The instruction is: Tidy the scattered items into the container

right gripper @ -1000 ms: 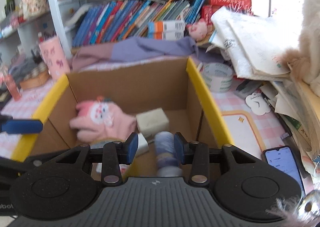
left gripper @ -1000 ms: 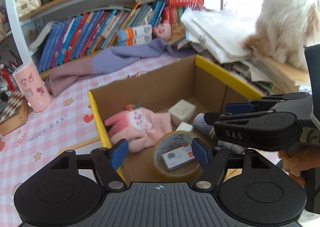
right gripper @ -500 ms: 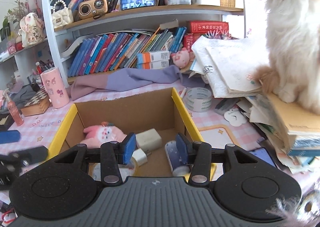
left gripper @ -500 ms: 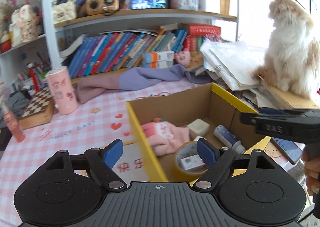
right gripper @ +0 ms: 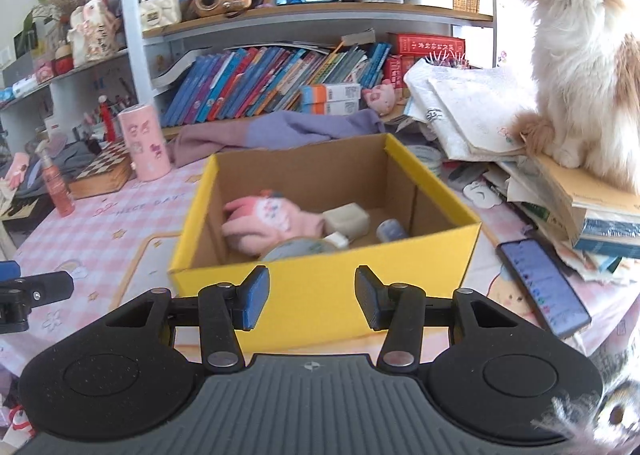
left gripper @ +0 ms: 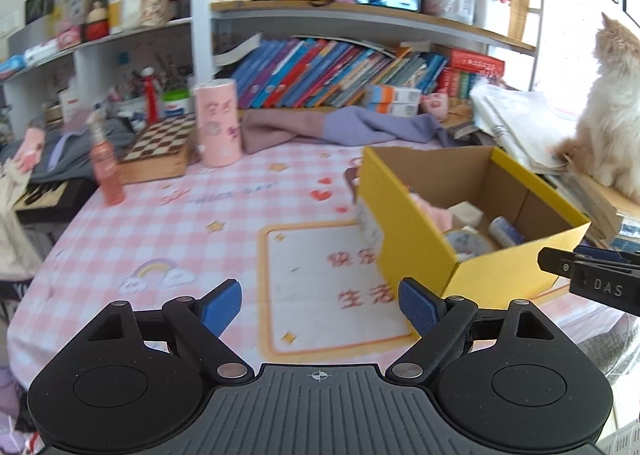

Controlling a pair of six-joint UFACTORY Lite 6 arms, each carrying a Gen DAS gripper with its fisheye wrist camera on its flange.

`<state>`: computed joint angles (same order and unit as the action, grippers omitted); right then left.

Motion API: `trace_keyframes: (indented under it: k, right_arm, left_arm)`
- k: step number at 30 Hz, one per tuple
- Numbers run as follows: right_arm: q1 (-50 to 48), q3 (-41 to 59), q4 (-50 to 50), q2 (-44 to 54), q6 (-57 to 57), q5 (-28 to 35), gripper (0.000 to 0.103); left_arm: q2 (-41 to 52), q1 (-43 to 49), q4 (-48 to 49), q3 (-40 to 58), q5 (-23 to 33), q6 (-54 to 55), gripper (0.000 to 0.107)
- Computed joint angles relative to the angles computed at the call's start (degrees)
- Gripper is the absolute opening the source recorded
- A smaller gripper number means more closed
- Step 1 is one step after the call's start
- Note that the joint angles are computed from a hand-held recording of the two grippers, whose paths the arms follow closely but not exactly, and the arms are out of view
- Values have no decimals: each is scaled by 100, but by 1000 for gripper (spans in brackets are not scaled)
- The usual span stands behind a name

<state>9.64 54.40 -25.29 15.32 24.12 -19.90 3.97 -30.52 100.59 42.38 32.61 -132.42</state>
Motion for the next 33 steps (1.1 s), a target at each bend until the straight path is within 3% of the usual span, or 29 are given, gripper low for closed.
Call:
trace_keyframes:
  k: [4,14,23,25,29,33]
  right_arm:
    - [387,-576,1119,-422,-803,-20,48]
    - [1403,-1318,2653,-864,-1778,216,49]
    - [1947,-1731,3900,-1312,-2732,-63,53]
    - [2011,-1831,4128,-1382,-2863,-95,54]
    - [2147,-2082,4592,-1597,-3181,-174,63]
    - [2172,-2286,4967,-1806,-3435,-194,63]
  left_arm:
    - [-477,-150,-98,-664,104,-53,88]
    - [-1663,-380,-400,-1857,231,137,88]
    - [-2309,-432,-575,-2323,449,338,89]
    - [-2379,-421,-619,-2374,398,407,95]
    - [-2474,-486,-716,-2465,388,522,96]
    - [-2497,-573,-718,-2500,368,533,100]
